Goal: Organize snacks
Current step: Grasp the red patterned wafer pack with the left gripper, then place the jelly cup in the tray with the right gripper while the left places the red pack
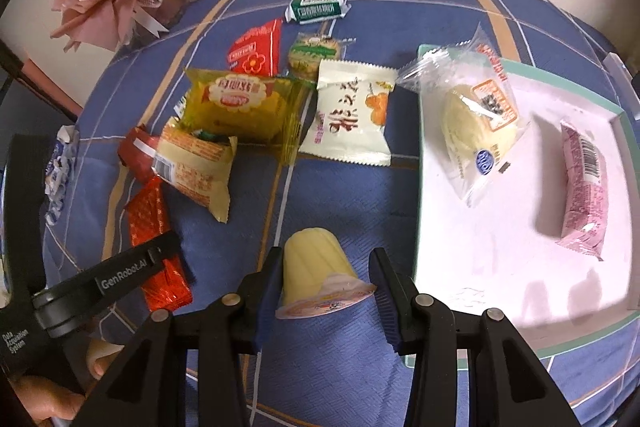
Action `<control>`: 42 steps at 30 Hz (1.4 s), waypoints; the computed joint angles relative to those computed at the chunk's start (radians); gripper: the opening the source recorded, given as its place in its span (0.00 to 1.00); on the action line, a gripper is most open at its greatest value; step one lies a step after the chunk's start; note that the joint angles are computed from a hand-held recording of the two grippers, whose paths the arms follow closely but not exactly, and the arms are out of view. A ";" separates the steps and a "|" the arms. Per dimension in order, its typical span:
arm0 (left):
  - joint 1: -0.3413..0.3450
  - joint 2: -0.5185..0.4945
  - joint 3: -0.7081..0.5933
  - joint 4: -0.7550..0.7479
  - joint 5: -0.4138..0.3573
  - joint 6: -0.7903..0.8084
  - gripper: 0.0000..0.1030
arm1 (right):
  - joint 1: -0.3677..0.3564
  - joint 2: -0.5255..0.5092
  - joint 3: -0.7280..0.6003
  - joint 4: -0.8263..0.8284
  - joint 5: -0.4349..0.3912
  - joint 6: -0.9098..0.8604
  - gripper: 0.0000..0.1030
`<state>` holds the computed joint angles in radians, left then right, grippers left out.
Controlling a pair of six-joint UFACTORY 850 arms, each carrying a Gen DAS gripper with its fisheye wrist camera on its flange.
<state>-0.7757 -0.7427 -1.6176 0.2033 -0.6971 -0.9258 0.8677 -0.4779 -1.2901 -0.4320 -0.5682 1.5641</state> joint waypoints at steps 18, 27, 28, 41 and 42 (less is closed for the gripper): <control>-0.133 0.051 -0.043 0.103 0.038 0.021 0.45 | -0.052 0.244 0.317 -0.094 0.011 0.270 0.45; -0.214 -0.047 -0.183 0.028 0.041 0.198 0.45 | -0.077 0.363 0.483 -0.077 0.030 0.362 0.45; -0.220 -0.064 -0.205 0.020 0.036 0.218 0.45 | -0.080 0.374 0.499 -0.075 0.033 0.371 0.45; -0.259 -0.175 -0.323 -0.037 -0.035 0.338 0.45 | -0.114 0.378 0.553 -0.006 0.080 0.324 0.45; -0.260 -0.182 -0.329 -0.044 -0.041 0.344 0.45 | -0.114 0.376 0.553 -0.008 0.080 0.325 0.45</control>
<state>-1.0353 -0.9249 -1.9467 0.1588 -0.7386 -0.5815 0.7541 -0.1016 -0.7368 -0.4404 -0.4887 1.8893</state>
